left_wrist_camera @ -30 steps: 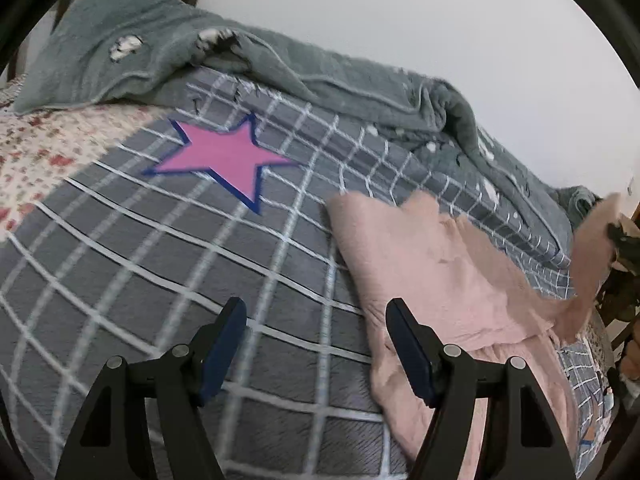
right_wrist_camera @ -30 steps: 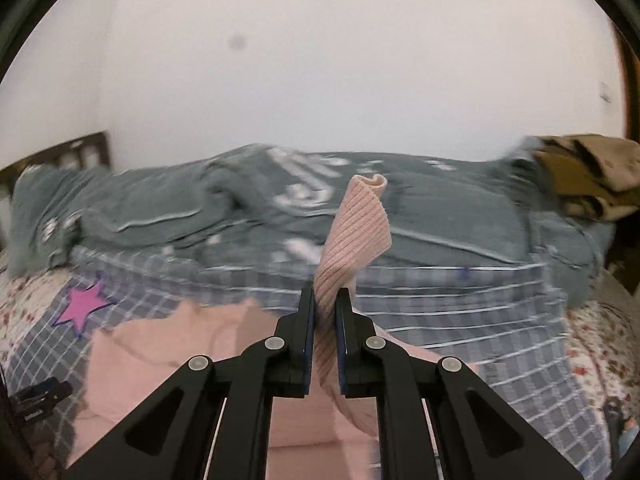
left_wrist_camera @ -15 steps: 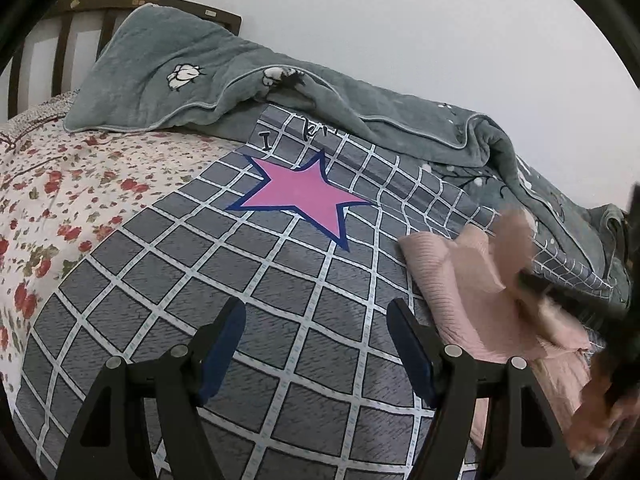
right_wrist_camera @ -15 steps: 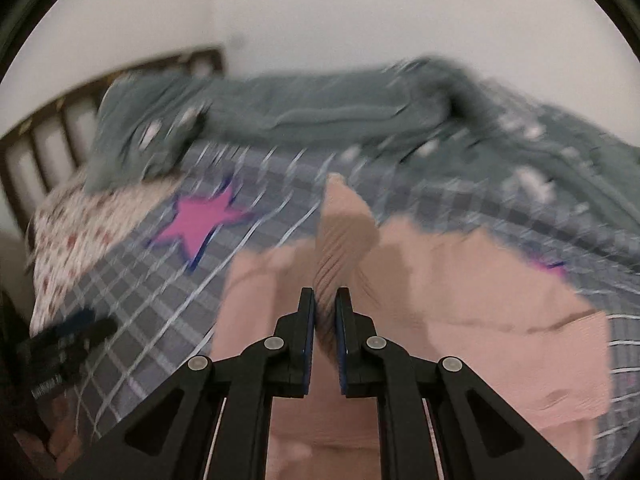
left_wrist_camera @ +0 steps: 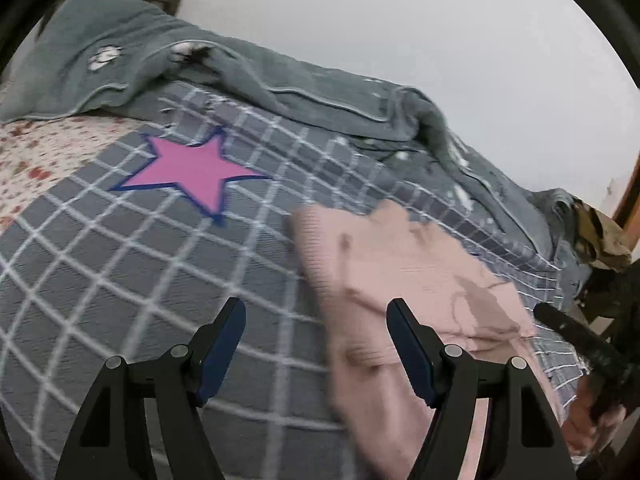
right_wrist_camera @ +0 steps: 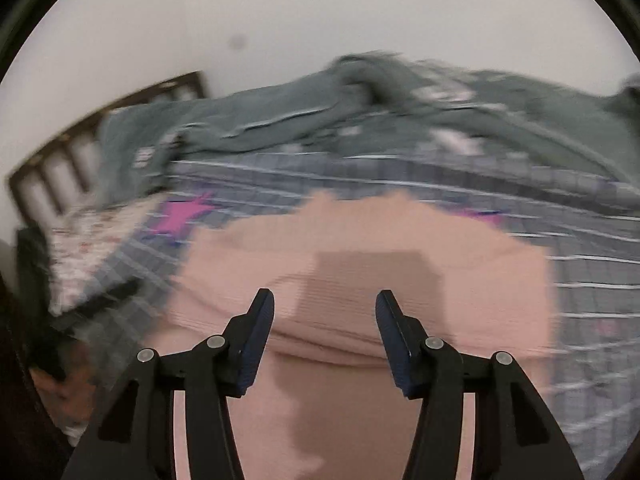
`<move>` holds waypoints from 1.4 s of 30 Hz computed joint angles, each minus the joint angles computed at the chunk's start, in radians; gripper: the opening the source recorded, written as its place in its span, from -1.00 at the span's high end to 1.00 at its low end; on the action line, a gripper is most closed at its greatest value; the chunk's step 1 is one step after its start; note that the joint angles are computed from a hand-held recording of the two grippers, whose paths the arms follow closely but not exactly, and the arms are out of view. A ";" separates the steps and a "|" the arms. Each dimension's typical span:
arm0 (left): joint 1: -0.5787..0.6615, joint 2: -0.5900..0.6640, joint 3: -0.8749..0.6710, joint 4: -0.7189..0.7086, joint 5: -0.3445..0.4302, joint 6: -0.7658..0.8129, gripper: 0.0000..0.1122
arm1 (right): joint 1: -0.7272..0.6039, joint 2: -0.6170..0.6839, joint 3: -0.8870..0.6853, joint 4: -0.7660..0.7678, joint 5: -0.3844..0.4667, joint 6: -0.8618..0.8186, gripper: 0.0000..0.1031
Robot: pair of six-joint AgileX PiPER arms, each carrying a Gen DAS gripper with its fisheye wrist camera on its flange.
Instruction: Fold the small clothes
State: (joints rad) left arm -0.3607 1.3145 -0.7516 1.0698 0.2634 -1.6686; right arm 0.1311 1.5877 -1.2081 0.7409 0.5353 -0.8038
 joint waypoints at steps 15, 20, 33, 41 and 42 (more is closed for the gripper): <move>-0.048 0.195 -0.124 -0.017 -0.111 -0.062 0.09 | -0.307 0.162 0.003 0.232 0.104 -0.187 0.34; -0.024 0.196 -0.108 0.136 -0.141 -0.255 0.10 | -0.338 0.173 0.010 0.267 0.125 -0.176 0.34; -0.024 0.237 -0.156 -0.030 -0.100 -0.097 0.35 | -0.304 0.154 0.027 0.229 0.069 -0.165 0.34; -0.016 0.239 -0.138 0.040 -0.105 -0.189 0.66 | -0.293 0.151 0.028 0.204 0.056 -0.141 0.31; -0.014 0.237 -0.133 0.057 -0.110 -0.210 0.69 | -0.294 0.152 0.027 0.202 0.058 -0.138 0.31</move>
State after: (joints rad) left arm -0.3746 1.5515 -0.8845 1.1264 0.1533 -1.8781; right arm -0.1624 1.7400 -1.1815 0.9434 0.5933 -0.9422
